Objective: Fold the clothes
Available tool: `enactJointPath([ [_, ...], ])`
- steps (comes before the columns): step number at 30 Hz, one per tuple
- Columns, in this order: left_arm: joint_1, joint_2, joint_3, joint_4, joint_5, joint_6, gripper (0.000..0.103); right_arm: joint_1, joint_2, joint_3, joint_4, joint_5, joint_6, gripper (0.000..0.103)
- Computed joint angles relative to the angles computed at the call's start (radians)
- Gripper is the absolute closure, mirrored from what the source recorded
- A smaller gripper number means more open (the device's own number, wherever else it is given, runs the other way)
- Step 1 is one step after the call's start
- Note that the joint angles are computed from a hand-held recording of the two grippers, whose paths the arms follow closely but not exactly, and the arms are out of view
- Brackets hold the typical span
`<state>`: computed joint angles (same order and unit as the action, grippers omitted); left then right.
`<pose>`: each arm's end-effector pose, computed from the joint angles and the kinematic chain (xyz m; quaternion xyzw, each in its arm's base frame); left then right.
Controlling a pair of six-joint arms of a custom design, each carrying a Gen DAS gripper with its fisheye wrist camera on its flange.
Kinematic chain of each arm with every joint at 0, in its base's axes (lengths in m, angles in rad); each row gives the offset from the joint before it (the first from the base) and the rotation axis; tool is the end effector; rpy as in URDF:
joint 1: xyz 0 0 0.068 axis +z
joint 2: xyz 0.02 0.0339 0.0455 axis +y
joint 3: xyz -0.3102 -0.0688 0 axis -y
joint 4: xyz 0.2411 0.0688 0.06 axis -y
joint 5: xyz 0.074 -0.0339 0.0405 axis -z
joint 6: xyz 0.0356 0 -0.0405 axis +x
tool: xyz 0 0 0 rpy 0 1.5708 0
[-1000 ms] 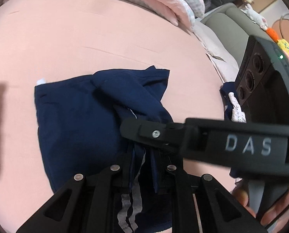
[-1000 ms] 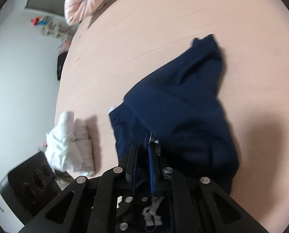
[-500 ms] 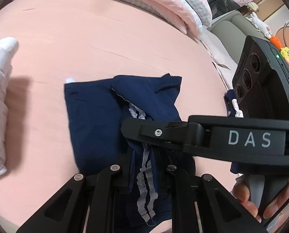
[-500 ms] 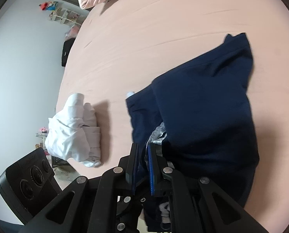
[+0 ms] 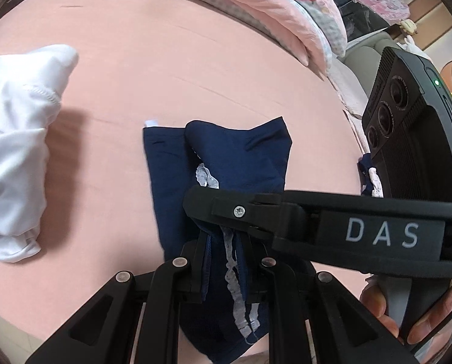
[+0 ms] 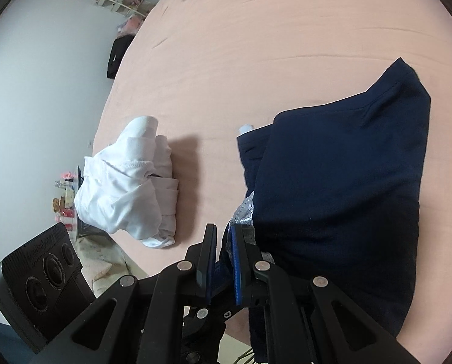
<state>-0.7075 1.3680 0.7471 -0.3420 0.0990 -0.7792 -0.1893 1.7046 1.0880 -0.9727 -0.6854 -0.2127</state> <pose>0.1885 -0.1658 0.2361 -0.0194 0.9529 -0.2371 0.1881 0.2899 -0.0326 0.2289 -0.0079 0.9418 0.3310 0.0585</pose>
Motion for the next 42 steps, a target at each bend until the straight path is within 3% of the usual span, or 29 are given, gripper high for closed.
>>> enactJointPath([
  [14,-0.002,0.054,-0.043,-0.025,-0.021,-0.035,0.090,0.029,0.036,-0.025,-0.022,0.067,0.018,0.094],
  [16,0.013,0.074,-0.031,-0.045,-0.006,-0.038,0.089,0.012,0.036,-0.014,-0.032,0.081,0.020,0.082],
  [18,0.024,0.079,-0.024,-0.058,0.013,-0.024,0.089,-0.012,0.036,-0.001,-0.041,0.094,0.021,0.060],
  [19,0.023,0.077,-0.015,-0.073,0.011,-0.009,0.088,-0.033,0.033,0.006,-0.050,0.092,0.015,0.059],
  [21,0.011,0.074,0.010,-0.113,-0.009,0.026,0.086,-0.076,0.031,0.026,-0.073,0.087,-0.001,0.058],
  [23,-0.004,0.077,0.034,-0.148,-0.034,0.051,0.078,-0.120,0.034,0.052,-0.100,0.086,-0.018,0.058],
  [25,-0.011,0.079,0.058,-0.190,-0.065,0.068,0.062,-0.160,0.037,0.075,-0.119,0.095,-0.032,0.056],
  [26,-0.014,0.080,0.070,-0.210,-0.080,0.076,0.060,-0.179,0.038,0.087,-0.127,0.100,-0.038,0.053],
  [34,0.063,0.039,0.071,-0.197,-0.033,0.057,0.058,-0.246,0.066,0.141,-0.143,0.157,-0.072,0.050],
  [42,0.115,0.126,0.099,-0.109,0.014,0.059,0.058,-0.211,0.050,0.142,-0.096,0.229,-0.064,0.050],
])
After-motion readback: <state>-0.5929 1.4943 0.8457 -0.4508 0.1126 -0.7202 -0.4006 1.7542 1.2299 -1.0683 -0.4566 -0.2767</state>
